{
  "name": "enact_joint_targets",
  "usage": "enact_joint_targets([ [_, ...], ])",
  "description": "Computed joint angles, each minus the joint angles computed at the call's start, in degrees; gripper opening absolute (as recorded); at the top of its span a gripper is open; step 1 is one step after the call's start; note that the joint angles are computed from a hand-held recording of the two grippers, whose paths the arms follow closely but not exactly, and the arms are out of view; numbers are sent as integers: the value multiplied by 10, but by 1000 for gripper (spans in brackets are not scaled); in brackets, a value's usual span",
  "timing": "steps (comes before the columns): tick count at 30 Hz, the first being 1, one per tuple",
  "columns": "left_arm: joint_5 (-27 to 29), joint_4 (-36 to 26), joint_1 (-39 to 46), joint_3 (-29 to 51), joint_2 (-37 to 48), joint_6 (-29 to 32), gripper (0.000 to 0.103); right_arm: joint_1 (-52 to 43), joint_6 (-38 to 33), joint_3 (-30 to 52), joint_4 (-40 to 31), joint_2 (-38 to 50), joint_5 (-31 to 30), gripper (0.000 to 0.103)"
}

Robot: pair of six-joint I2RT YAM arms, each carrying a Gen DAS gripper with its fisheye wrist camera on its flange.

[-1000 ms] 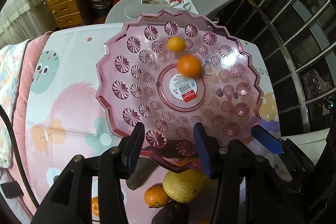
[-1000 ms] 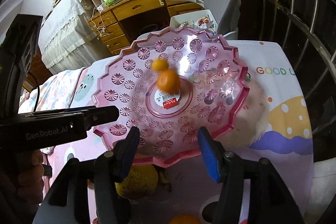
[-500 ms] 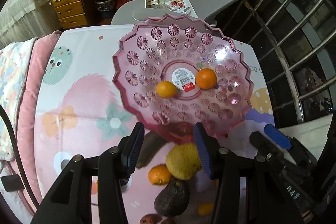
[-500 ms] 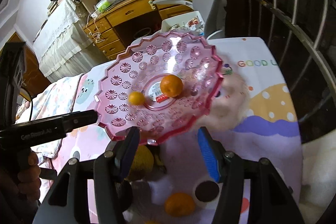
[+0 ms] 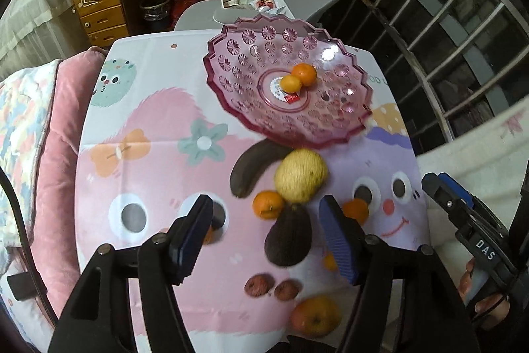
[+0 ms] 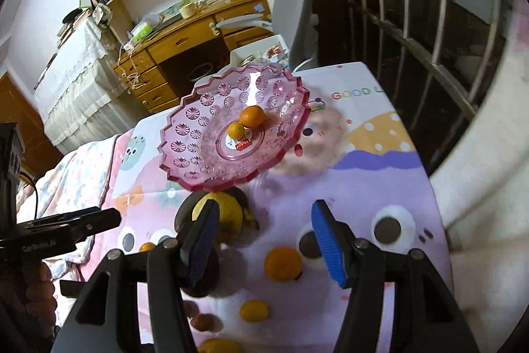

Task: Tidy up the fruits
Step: 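Withdraw both tools from the bowl and reach toward the avocado and apple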

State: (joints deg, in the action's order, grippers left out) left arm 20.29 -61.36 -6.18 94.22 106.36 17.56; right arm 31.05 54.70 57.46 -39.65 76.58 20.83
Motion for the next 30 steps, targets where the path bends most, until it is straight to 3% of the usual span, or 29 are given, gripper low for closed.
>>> enact_joint_targets([
  [15,45,-86,125,-73,-95,234,76,265,390,104,-228,80,161,69],
  [23,52,-131,165,-99,-117,350,78,363,553,171,-314,163,164,71],
  [30,37,-145,171,-134,-134,424,78,411,610,215,-349,228,137,71],
])
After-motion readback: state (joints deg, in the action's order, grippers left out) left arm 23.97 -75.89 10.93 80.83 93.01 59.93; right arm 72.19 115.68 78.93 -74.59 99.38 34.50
